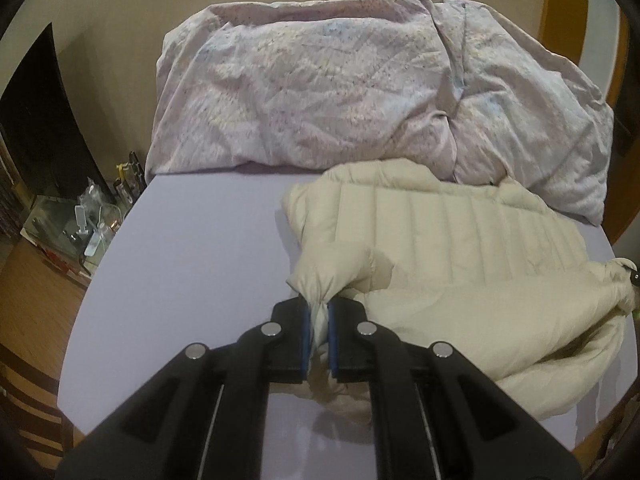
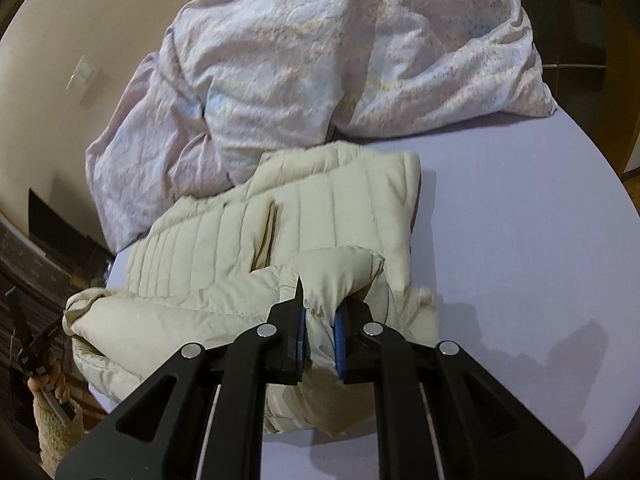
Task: Fold large clothes
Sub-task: 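Lift the hem with both grippers and fold it toward the collar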
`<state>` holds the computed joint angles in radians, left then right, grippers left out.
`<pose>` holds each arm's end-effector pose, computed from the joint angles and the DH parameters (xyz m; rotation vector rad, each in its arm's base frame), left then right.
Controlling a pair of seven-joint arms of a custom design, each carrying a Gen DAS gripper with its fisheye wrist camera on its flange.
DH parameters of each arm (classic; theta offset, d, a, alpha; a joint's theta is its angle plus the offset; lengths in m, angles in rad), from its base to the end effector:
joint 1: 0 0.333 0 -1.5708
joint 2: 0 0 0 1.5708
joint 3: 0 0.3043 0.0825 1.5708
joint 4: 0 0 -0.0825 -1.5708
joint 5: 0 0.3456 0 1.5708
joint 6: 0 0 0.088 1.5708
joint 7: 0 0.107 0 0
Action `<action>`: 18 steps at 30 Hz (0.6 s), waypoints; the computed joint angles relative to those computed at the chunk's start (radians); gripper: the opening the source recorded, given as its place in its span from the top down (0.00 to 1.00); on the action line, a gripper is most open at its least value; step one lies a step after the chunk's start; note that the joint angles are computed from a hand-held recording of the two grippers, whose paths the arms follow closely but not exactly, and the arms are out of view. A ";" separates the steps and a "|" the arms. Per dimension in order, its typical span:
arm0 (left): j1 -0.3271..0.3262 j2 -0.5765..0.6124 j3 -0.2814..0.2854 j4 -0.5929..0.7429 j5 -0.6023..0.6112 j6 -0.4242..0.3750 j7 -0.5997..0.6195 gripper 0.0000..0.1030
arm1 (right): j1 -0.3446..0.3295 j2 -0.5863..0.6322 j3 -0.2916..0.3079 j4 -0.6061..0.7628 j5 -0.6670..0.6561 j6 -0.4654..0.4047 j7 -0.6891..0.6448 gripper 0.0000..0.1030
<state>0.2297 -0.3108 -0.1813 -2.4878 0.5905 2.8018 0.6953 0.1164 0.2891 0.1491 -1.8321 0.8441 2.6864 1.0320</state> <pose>0.4478 -0.0087 0.4731 -2.0921 1.3641 -0.5105 0.6155 0.1339 0.4391 -1.7564 1.5615 -0.0557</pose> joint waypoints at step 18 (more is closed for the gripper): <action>-0.094 0.366 0.125 0.369 0.119 -0.062 -0.122 0.86 | 0.068 0.429 -0.040 0.557 -0.444 -0.062 0.530 0.82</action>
<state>0.1357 0.0550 -0.0567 -2.1190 0.7091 2.7402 0.5735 0.1841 0.7178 0.1094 -1.2751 0.4003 2.6239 1.5615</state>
